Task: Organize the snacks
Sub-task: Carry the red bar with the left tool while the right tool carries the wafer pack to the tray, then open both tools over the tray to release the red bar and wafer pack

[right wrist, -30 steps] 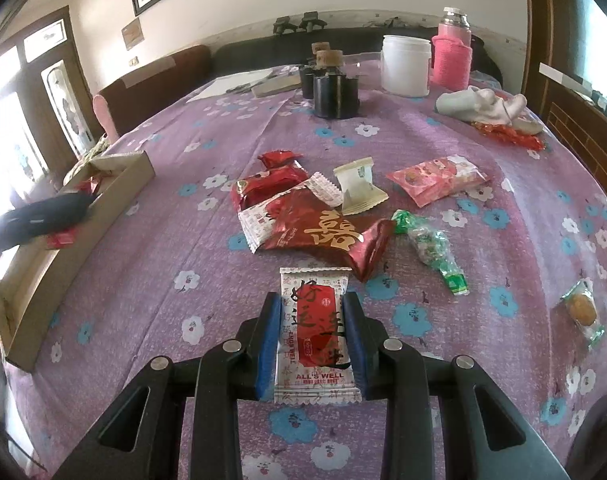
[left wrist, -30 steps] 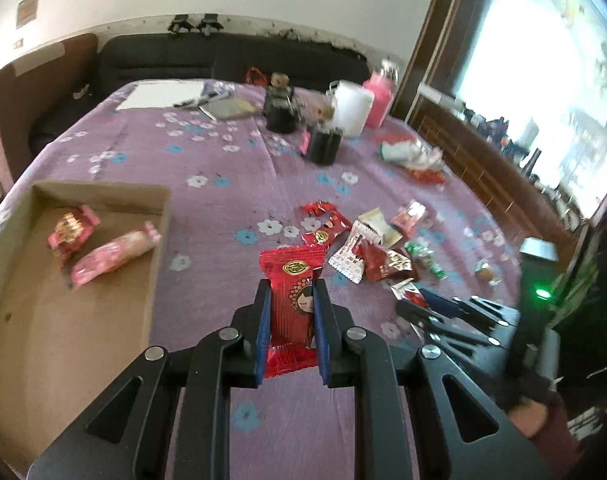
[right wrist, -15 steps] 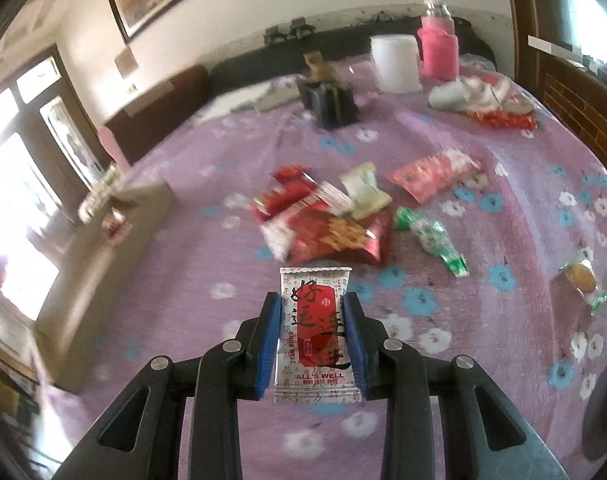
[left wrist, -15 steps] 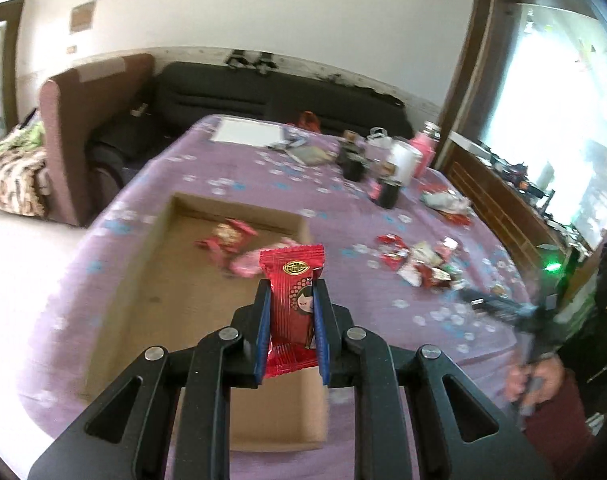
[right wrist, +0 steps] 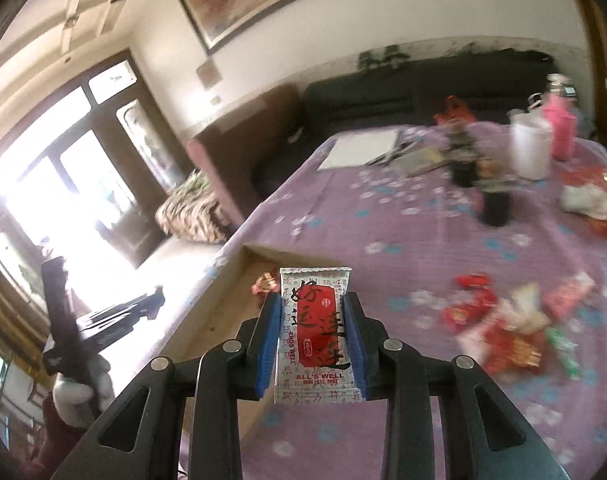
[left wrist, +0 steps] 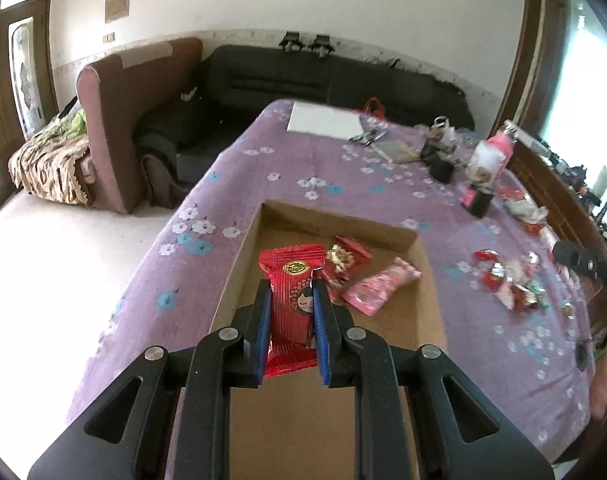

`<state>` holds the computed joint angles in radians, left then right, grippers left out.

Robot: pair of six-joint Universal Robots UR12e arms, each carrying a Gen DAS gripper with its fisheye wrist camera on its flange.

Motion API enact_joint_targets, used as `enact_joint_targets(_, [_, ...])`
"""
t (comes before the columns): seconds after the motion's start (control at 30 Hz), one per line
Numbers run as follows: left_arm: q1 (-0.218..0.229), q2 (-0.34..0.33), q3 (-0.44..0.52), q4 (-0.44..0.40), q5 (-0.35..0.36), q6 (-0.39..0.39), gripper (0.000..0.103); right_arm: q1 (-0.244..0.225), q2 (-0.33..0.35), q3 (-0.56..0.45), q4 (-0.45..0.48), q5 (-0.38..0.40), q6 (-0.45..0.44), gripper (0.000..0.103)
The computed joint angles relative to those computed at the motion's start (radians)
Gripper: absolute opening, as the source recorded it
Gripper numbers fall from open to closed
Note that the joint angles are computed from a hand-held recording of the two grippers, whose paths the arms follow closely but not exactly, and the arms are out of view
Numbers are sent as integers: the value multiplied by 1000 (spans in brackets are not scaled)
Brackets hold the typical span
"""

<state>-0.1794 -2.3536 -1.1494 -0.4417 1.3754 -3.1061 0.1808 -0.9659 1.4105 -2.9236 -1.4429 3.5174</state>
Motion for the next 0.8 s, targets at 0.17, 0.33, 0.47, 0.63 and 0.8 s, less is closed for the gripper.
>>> enact_joint_targets(0.17, [-2,-92,140,-153,-9,-37,16,28,123,-169,149,65,5,31])
enact_joint_targets(0.33, [-8,-154,231,-243,3,-57,16,49,218,-293,291,83,1,31])
enact_joint_targets(0.47, [-10,-175,260,-277,2,-65,17,62,265,-355,352,85,-3,31])
enact_joint_targets(0.63, [-6,-168,254,-272,-16,-87,18,85,292,-398,382,17,-45,36])
enact_joint_targets(0.8, [-1,-123,184,-213,-16,-107,18,89,268,-359,330,5,-57,40])
